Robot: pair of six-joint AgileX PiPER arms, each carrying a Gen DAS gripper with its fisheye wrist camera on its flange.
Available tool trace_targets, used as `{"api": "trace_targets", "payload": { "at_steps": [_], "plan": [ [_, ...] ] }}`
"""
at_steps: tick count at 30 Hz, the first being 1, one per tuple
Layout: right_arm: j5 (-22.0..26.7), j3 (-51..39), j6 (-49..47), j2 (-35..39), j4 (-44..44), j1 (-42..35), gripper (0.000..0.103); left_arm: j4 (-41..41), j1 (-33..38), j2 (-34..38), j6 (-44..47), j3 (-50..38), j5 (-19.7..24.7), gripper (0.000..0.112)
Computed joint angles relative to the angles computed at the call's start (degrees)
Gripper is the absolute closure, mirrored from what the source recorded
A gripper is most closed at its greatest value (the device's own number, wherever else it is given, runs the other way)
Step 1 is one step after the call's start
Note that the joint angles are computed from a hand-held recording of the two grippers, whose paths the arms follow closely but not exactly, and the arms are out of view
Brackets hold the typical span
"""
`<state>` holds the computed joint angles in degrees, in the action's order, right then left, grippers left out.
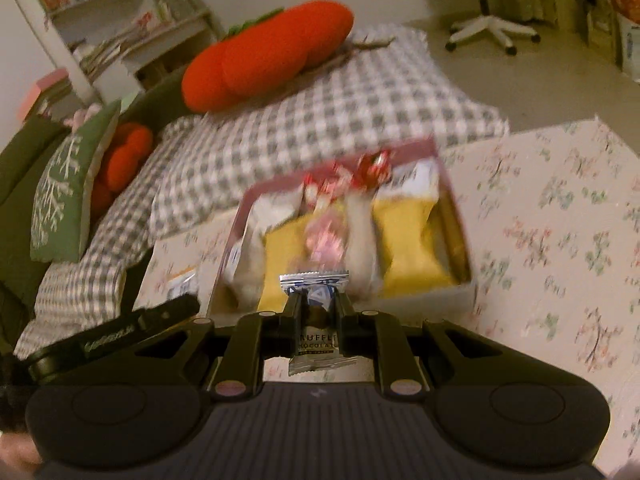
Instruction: Organize snacks
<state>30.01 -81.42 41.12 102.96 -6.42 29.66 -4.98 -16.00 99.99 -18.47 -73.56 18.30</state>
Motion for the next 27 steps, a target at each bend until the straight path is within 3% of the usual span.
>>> {"api": "trace_targets", "payload": {
  "at_steps": [4, 10, 14, 22, 25, 27],
  "plan": [
    [-3.55, 0.1, 1.62, 2.03, 0.08, -3.37, 0.088, 1.09, -0.86, 3.13, 0.01, -4.13, -1.28, 0.075],
    [-7.99, 0.92, 0.52, 2.94, 4.3, -7.49, 0.088, -4.21, -0.65, 7.41, 6.33, -6.77, -2.69, 0.075],
    [-8.06, -0.25, -0.69, 5.09, 5.62, -7.87, 0.088, -1.15, -1.43, 9.81, 5.31, -7.5, -3.76, 0.075],
    [-10.28, -0.99, -1.76, 6.37, 6.36, -7.67, 0.088, -3.59, -1.25, 11.97, 9.36, -9.06, -7.09, 0.075],
    [-11.35, -1.9, 0.89, 7.55, 3.1, -7.58, 0.087, -10.06, -0.77, 13.15, 15.89, -9.84, -7.33, 0.071],
    [-11.88, -2.56, 1.55, 8.51, 2.7, -7.7, 0.086, -7.47, -0.91, 13.56, 13.17, -9.94, -8.26, 0.071]
  ]
}}
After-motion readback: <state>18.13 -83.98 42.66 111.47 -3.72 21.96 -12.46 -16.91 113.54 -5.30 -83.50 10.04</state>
